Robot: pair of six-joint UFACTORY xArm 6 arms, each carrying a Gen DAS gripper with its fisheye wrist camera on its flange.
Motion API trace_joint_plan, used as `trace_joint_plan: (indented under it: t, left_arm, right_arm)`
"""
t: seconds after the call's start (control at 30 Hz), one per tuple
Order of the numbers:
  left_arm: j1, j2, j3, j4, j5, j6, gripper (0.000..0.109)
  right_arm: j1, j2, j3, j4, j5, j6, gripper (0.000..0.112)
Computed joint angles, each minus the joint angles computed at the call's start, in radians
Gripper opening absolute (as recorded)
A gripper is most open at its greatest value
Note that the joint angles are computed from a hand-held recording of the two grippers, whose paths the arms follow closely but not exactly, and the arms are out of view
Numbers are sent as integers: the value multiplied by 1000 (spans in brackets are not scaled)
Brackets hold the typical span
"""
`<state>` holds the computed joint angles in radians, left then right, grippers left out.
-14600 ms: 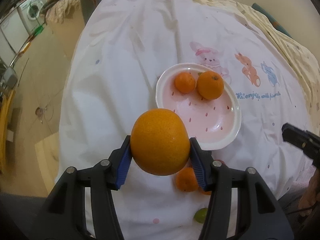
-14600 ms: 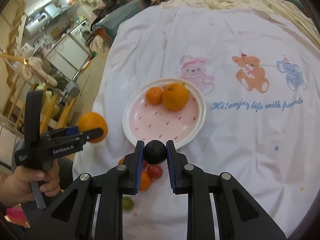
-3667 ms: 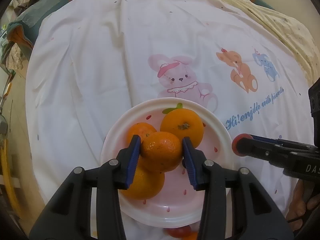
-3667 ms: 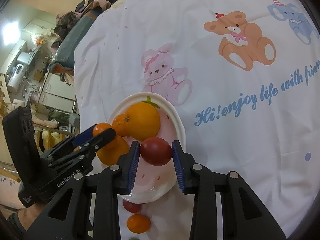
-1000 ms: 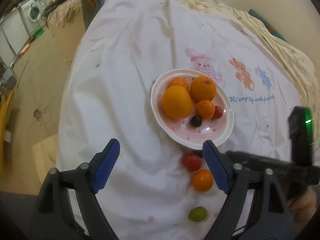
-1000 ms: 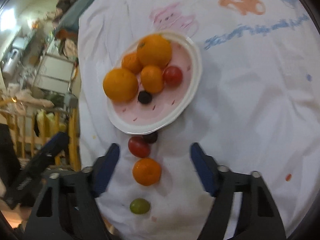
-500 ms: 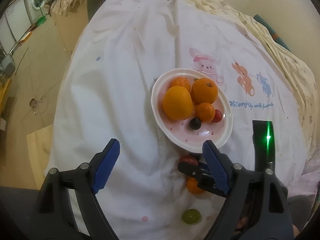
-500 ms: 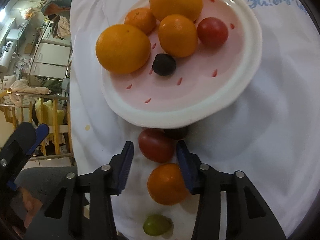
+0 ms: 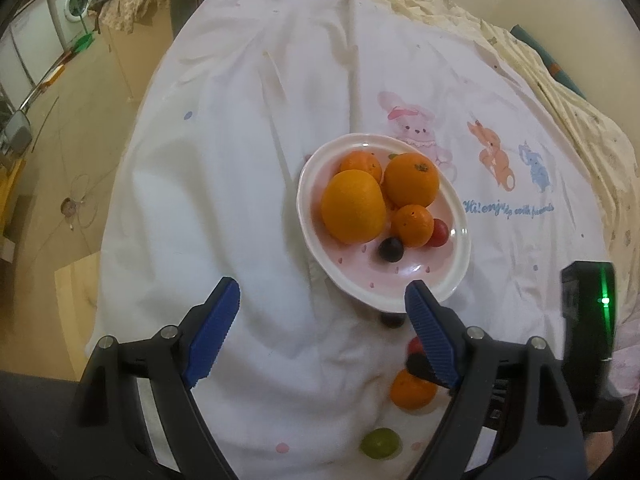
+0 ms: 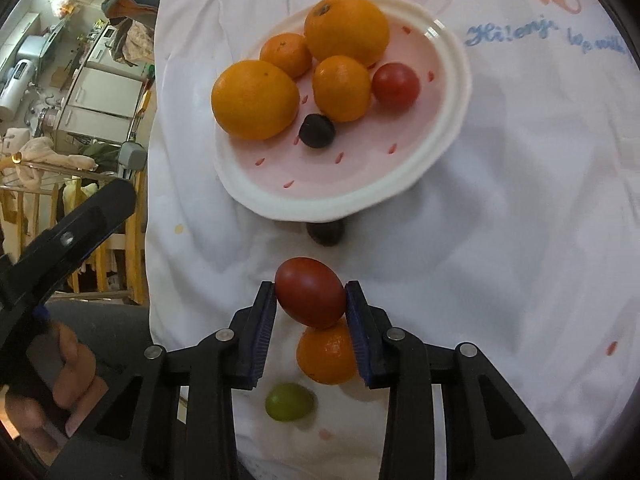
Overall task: Organize fruits
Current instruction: 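Grasp another red tomato with the right tool and lift it, then grasp the small dark fruit with the left tool while the right tool holds the tomato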
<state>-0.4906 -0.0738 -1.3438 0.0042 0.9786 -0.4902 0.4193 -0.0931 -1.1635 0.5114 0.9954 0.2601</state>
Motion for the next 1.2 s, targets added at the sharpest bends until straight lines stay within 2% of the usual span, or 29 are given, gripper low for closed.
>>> trace_joint_plan:
  t: [0.1,0.2,0.33,0.63,0.7,0.77,0.87,0.93,1.03,1.2]
  left_arm:
    - [0,1,5,11,4,-3,82]
    - [4,2,8,12,8,-9,82]
    - [-1,11,11,4,17,-6,82]
    - [-37,46,30,-74,39,79,81]
    - [-49,57,30,-87,31,91,73]
    - [-62,84,14,-116,25,121,60]
    - [-82,144,-33,-153,52,155,47]
    - [-92,164,-45,-155,47,148,46]
    - [-104,189,-65,-142,49,147,36]
    - [-115,217,-82,-110,37,125,31]
  right_arm:
    - [6,4,-23,-86,52,21,37]
    - [-3,-30,1,-112,79,11,36]
    - [-30,-81,50,-91,34,5,36]
    - [-57,-100,84,-19,-37,-4,36]
    - [-70,-119,100,-3,-57,2,36]
    - [-89,-146,119,14,-74,3,36]
    - [-112,-180,145,27,-99,9,36]
    - [-122,-192,153,23,-108,17,36]
    - [-137,-207,166,29,-113,23,36]
    - [-153,-211,162,44,-115,13,36]
